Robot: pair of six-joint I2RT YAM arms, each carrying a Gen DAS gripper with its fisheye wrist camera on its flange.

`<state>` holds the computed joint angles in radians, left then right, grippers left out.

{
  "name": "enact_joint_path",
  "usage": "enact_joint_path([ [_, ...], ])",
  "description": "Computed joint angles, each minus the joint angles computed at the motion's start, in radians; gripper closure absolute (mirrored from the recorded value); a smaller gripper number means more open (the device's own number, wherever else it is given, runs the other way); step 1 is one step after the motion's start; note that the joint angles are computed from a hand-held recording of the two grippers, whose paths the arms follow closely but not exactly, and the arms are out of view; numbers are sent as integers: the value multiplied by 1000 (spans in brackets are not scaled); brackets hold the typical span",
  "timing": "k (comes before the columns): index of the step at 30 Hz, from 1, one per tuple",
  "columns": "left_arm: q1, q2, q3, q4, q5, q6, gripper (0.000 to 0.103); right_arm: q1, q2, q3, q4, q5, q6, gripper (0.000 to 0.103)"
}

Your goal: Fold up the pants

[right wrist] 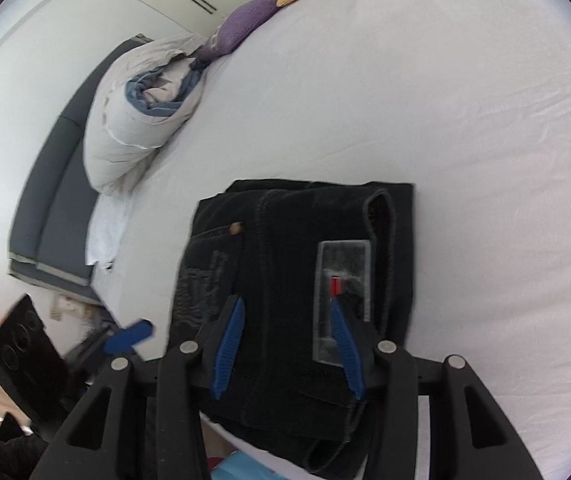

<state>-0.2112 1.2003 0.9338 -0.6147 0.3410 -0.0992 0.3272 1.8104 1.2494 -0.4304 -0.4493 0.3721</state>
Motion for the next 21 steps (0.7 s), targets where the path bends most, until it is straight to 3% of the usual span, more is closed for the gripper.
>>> enact_joint_path([
  [5, 31, 71, -15, 104, 66, -20, 33, -68, -114, -128, 72, -9, 57, 53],
  [11, 29, 245, -33, 220, 108, -68, 33, -11, 35, -26, -65, 8, -4, 53],
  [12, 9, 250, -37, 224, 90, -75, 33, -1, 53, -22, -71, 6, -6, 55],
  [13, 3, 253, -41, 229, 83, -76, 33, 8, 58, -26, -70, 8, -18, 67],
  [14, -3, 254, -45, 233, 77, -76, 33, 19, 58, -28, -74, 16, -34, 73],
  [21, -32, 232, -29, 209, 55, -69, 33, 22, -49, -139, -10, 43, -44, 85],
])
